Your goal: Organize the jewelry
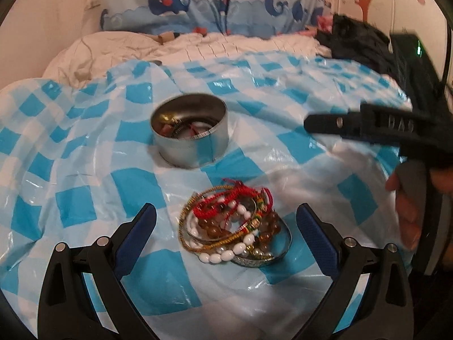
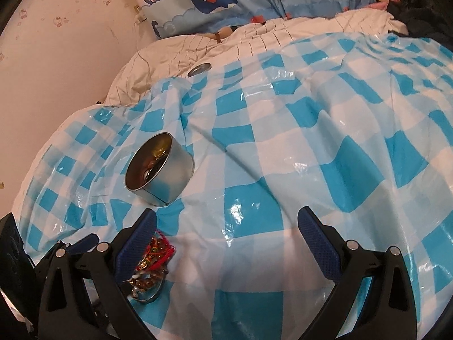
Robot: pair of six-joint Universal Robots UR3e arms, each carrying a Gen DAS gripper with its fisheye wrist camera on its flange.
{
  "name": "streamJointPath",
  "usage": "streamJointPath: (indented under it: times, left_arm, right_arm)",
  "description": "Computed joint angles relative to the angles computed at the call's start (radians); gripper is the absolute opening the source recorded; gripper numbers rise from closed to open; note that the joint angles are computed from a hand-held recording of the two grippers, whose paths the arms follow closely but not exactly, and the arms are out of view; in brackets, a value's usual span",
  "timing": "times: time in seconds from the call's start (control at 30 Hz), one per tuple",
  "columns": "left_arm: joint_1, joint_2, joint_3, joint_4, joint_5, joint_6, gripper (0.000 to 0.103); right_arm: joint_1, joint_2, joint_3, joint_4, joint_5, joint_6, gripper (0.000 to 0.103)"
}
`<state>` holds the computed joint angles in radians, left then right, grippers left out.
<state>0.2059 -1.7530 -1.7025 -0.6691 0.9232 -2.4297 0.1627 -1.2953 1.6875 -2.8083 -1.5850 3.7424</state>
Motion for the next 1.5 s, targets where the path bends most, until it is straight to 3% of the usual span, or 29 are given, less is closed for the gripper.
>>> streamJointPath:
  times: [0.1, 0.27, 0.43, 0.47, 0.5, 0.53, 0.67, 0.8, 0.83, 0.9, 0.93, 0.97, 1.1, 1.13, 1.17, 1.23, 1.33, 1.5]
  left_arm:
    - [0.006, 0.003, 0.007, -0.016, -0.020, -0.008, 0.090]
    - [-0.034, -0.062, 0.121, -0.159, 0.043, 0.014, 0.046]
    - [-0.054, -0.093, 0.205, -0.258, 0.026, 0.052, 0.021]
    - [-0.080, -0.122, 0.233, -0.220, 0.045, 0.003, 0.014]
    - [-0.068, -0.109, 0.222, -0.224, 0.034, 0.019, 0.011]
    - [-0.077, -0.125, 0.241, -0.210, 0.043, 0.002, 0.001]
    - [-0.083, -0.176, 0.335, -0.246, 0.035, -0.041, 0.000]
    - [-0.079, -0.179, 0.390, -0.364, 0.016, 0.083, 0.001]
    - [-0.084, -0.162, 0.358, -0.328, 0.032, 0.109, 0.005]
    - [-0.094, -0.150, 0.323, -0.281, 0.058, 0.129, 0.030]
    - [-0.101, -0.142, 0.287, -0.217, 0.072, 0.120, 0.051]
    - [-0.104, -0.137, 0.263, -0.174, 0.074, 0.113, 0.054]
    - [-0.112, -0.152, 0.280, -0.191, 0.049, 0.114, 0.054]
    - [-0.120, -0.168, 0.300, -0.206, 0.059, 0.102, 0.046]
    - [-0.131, -0.186, 0.325, -0.221, 0.081, 0.091, 0.027]
    - [-0.144, -0.207, 0.353, -0.253, 0.104, 0.098, 0.013]
    - [-0.149, -0.192, 0.341, -0.248, 0.103, 0.103, 0.007]
    - [-0.080, -0.192, 0.404, -0.350, -0.034, 0.064, 0.007]
  right_arm:
    - [-0.009, 0.004, 0.001, 0.003, 0.025, 0.004, 0.096]
    - [-0.010, 0.013, -0.006, 0.008, 0.037, 0.006, 0.096]
    - [-0.014, 0.020, -0.009, 0.009, 0.050, 0.010, 0.095]
    - [-0.013, 0.022, -0.010, 0.009, 0.051, 0.009, 0.096]
    - [-0.010, 0.024, -0.012, 0.009, 0.051, 0.008, 0.095]
    - [-0.010, 0.025, -0.014, 0.011, 0.052, 0.006, 0.095]
    - [-0.006, 0.031, -0.018, 0.013, 0.055, 0.003, 0.095]
    - [-0.006, 0.030, -0.017, 0.013, 0.057, 0.005, 0.095]
    - [-0.006, 0.031, -0.016, 0.012, 0.059, 0.005, 0.095]
    - [-0.008, 0.031, -0.016, 0.012, 0.066, 0.005, 0.095]
    - [-0.009, 0.032, -0.015, 0.011, 0.069, 0.007, 0.095]
    - [-0.010, 0.034, -0.015, 0.010, 0.076, 0.008, 0.096]
    - [-0.012, 0.040, -0.012, 0.006, 0.092, 0.013, 0.096]
    - [-0.012, 0.040, -0.014, 0.008, 0.094, 0.014, 0.096]
    - [-0.012, 0.042, -0.013, 0.007, 0.098, 0.016, 0.096]
    - [-0.013, 0.045, -0.016, 0.007, 0.101, 0.015, 0.095]
    - [-0.013, 0.046, -0.017, 0.007, 0.103, 0.015, 0.096]
    - [-0.012, 0.047, -0.019, 0.010, 0.105, 0.012, 0.096]
